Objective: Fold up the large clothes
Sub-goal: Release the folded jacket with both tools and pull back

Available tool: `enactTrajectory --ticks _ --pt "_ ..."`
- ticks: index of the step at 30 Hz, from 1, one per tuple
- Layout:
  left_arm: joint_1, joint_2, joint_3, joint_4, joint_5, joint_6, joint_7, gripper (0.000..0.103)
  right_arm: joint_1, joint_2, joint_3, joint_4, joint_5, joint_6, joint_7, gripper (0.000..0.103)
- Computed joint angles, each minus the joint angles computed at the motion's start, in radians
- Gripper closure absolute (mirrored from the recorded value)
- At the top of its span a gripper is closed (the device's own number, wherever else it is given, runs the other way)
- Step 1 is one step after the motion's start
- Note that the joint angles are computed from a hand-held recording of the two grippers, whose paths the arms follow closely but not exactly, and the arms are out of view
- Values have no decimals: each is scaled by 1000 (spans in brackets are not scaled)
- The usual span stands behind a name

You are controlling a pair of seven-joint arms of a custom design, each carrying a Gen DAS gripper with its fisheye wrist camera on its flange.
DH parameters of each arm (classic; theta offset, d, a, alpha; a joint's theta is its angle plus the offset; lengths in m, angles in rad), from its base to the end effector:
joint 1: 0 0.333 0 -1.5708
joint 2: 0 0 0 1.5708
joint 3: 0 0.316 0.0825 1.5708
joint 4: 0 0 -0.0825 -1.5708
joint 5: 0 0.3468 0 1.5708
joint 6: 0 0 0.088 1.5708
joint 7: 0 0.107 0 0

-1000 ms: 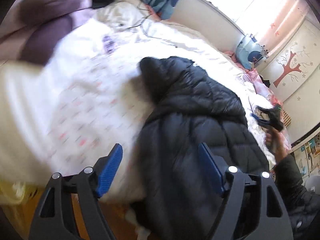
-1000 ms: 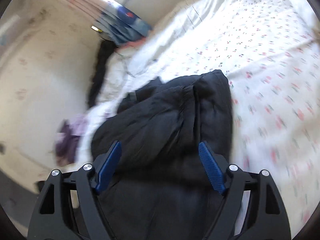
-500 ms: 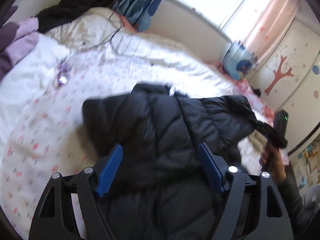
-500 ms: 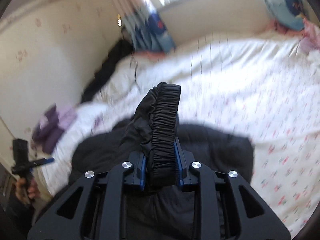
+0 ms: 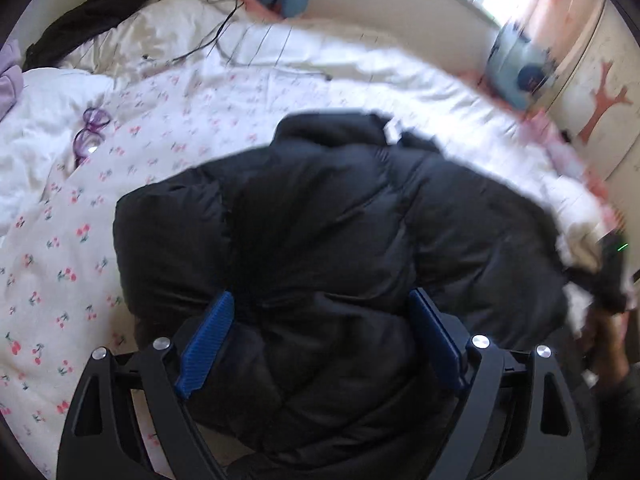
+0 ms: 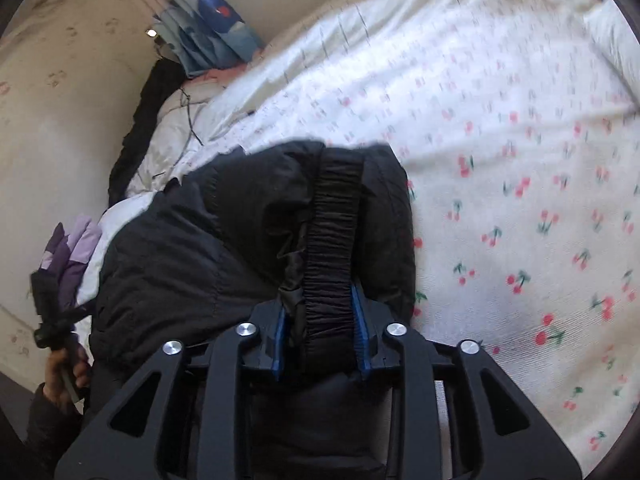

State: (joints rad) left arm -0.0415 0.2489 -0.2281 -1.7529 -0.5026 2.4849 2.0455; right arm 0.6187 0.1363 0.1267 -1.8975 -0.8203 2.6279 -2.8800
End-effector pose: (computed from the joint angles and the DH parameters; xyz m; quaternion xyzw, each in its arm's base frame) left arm 0.6149 -0.1537 0.4982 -0.5250 0.7890 -0.3167 0.0402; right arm 0.4322 0.4179 0.5085 -0.4745 0.7887 -0.1160 0.3734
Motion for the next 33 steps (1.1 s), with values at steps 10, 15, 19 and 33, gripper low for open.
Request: enactTrajectory --ticks 10,15,19,33 --pt "-4 -24 -1 40 -144 5 98 11 55 201 30 444 -15 -302 -323 55" --pt "-12 50 -14 39 -53 24 77 10 -8 290 12 403 220 -203 -419 59" --pt "8 24 -17 26 -51 -18 56 10 29 201 -40 299 244 -145 -365 60" --pt "31 -545 182 -509 -429 -197 286 10 81 -198 180 -78 108 -106 -13 28"
